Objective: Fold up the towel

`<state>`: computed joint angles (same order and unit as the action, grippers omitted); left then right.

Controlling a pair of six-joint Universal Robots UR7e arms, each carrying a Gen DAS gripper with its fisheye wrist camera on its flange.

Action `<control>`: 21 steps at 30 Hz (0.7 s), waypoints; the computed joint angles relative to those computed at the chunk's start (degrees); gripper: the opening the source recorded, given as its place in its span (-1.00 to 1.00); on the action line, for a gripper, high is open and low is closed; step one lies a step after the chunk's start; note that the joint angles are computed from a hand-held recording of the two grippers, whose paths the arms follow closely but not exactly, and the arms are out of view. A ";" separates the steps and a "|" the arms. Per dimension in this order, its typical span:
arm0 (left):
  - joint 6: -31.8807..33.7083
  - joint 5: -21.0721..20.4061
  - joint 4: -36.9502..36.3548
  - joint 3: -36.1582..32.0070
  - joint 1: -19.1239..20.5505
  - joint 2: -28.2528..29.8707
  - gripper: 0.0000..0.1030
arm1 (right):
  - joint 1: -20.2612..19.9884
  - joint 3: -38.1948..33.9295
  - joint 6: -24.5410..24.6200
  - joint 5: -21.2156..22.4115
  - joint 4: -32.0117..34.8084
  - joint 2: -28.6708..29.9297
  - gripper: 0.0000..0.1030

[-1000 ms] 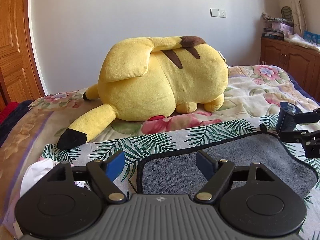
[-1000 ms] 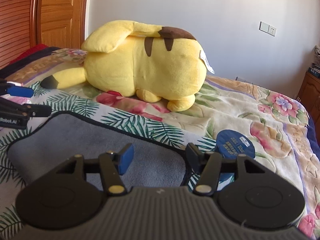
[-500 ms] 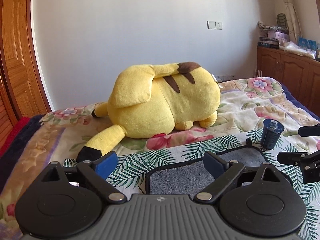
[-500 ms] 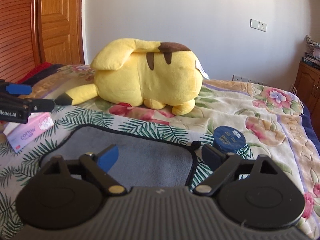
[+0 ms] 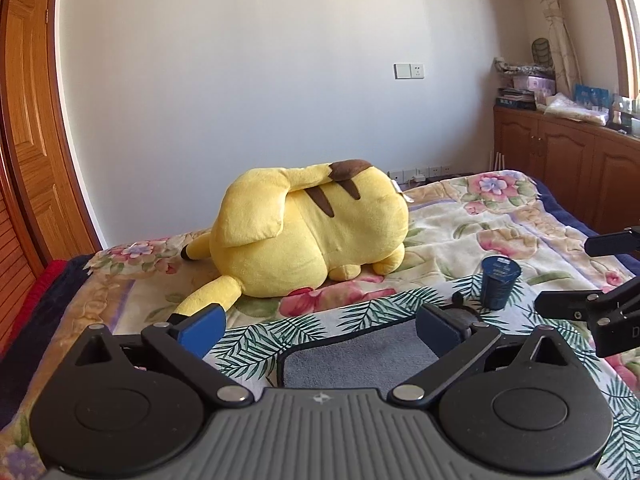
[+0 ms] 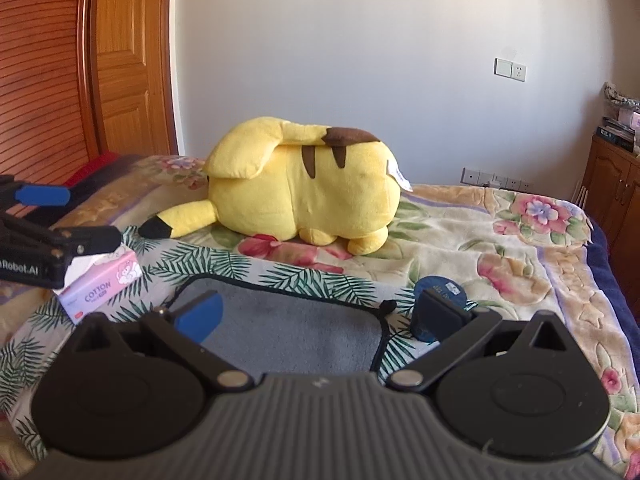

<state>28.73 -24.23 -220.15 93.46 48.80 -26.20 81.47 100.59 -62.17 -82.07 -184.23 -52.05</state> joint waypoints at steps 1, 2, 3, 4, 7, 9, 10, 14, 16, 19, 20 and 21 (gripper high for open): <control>0.18 0.24 -0.24 0.07 -0.37 0.06 0.67 | -0.01 0.37 -0.02 0.15 -0.10 -0.37 1.00; 0.48 0.52 -0.60 0.12 -0.80 0.18 0.67 | -0.05 0.69 -0.04 0.38 -0.07 -0.74 1.00; 0.78 0.72 -0.83 0.12 -1.16 0.29 0.68 | -0.12 1.09 -0.03 0.66 -0.13 -1.16 1.00; 1.15 0.93 -1.07 0.11 -1.52 0.41 0.68 | -0.18 1.41 -0.03 0.88 -0.13 -1.51 1.00; 2.52 1.85 -1.85 -0.04 -2.59 0.90 0.68 | -0.36 2.43 -0.14 1.45 -0.13 -2.64 1.00; 3.22 2.46 -2.30 0.02 -3.38 1.09 0.68 | -0.57 3.11 0.02 1.85 -0.07 -3.46 1.00; 3.15 2.62 -2.26 0.21 -3.74 1.06 0.68 | -0.64 3.53 0.07 2.00 -0.03 -3.91 1.00; 1.99 3.31 -2.14 1.35 -5.36 0.73 0.68 | -1.13 5.51 -0.26 2.86 -0.05 -6.07 1.00; 1.14 3.73 -1.91 2.15 -6.33 0.49 0.68 | -1.36 6.61 -0.47 3.29 -0.08 -7.23 1.00; 0.24 4.55 -1.71 3.15 -7.81 0.17 0.68 | -1.63 8.31 -0.92 3.86 -0.21 -9.06 1.00; -0.74 4.78 -0.84 3.72 -8.28 -0.14 0.68 | -1.72 8.88 -0.99 4.14 -0.24 -9.70 1.00; -2.55 5.08 0.94 4.67 -8.89 -0.68 0.68 | -1.85 9.42 -1.02 4.49 -0.21 -10.33 1.00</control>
